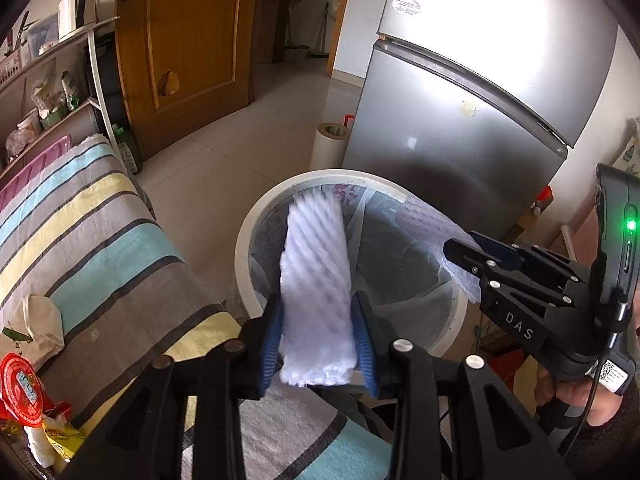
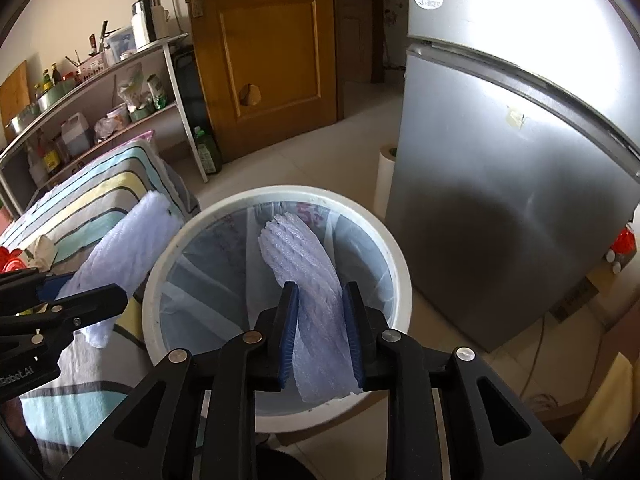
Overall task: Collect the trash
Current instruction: 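Carry both foam nets to the bin and open both tools to drop them, then move both tools back over the trash pile on the table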
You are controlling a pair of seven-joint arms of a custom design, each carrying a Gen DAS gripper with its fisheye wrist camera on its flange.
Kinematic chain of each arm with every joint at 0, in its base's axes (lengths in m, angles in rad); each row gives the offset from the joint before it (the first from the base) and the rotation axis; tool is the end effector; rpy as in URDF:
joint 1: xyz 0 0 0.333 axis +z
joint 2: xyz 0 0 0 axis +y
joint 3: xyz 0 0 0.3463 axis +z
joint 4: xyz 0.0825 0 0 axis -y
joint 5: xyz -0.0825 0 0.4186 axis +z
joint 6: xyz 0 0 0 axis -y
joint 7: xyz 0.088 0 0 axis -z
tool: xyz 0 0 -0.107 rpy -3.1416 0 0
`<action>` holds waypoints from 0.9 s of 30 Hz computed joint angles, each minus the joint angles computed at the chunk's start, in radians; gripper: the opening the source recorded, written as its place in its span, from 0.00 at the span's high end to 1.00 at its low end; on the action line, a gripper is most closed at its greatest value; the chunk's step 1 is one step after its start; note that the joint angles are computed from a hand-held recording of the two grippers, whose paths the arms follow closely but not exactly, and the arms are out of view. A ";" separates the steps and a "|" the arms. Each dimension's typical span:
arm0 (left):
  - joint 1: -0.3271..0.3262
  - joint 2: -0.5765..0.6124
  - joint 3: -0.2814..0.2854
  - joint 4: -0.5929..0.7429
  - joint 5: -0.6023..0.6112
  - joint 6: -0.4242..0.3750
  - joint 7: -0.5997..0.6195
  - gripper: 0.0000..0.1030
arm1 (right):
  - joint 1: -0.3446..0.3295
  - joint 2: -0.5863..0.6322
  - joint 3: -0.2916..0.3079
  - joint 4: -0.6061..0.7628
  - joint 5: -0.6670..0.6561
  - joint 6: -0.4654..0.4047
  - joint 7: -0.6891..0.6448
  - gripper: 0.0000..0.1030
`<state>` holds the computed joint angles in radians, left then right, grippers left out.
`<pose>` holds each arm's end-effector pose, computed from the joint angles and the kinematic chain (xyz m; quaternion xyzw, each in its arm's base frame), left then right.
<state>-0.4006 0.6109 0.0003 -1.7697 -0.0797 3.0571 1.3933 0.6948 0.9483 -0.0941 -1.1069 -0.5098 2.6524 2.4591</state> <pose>0.6932 -0.2866 0.2946 -0.6166 0.7138 -0.2993 0.1436 0.6909 0.5283 0.3048 -0.7119 0.6081 -0.2200 0.2740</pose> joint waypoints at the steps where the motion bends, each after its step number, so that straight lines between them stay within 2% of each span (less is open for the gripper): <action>1: -0.004 -0.001 0.006 -0.001 0.000 0.000 -0.005 0.52 | -0.005 -0.001 0.007 -0.003 0.004 0.001 -0.008 0.68; 2: -0.017 0.000 0.021 -0.001 0.003 0.002 -0.016 0.44 | -0.008 -0.001 0.011 -0.004 0.008 0.000 -0.016 0.64; 3: -0.026 0.000 0.032 -0.002 0.005 0.005 -0.026 0.43 | -0.007 0.000 0.010 -0.002 0.008 -0.004 -0.018 0.59; 5: -0.020 -0.006 0.024 -0.011 0.004 0.017 -0.026 0.43 | -0.004 0.005 0.007 0.005 0.007 -0.006 -0.021 0.58; 8: -0.056 -0.013 0.066 -0.021 0.017 0.023 -0.049 0.41 | 0.004 0.002 0.000 0.001 0.001 0.001 -0.018 0.48; 12: -0.066 -0.044 0.080 -0.067 0.018 0.059 -0.065 0.37 | 0.028 -0.028 -0.027 -0.044 -0.031 0.032 0.026 0.47; 17: -0.102 -0.095 0.126 -0.146 -0.002 0.112 -0.075 0.36 | 0.057 -0.064 -0.054 -0.093 -0.087 0.067 0.090 0.47; 23: -0.231 -0.155 0.266 -0.251 -0.057 0.187 -0.076 0.34 | 0.086 -0.095 -0.069 -0.122 -0.147 0.098 0.165 0.47; 26: -0.338 -0.183 0.380 -0.313 -0.110 0.224 -0.062 0.32 | 0.103 -0.106 -0.076 -0.130 -0.182 0.129 0.190 0.47; 27: -0.356 -0.195 0.400 -0.335 -0.128 0.241 -0.054 0.32 | 0.107 -0.105 -0.075 -0.125 -0.190 0.134 0.191 0.47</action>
<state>-0.7568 0.4162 0.4001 -2.1046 -0.2076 3.2978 1.3397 0.8020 0.8434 -0.1687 -1.2318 -0.6996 2.7867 2.6504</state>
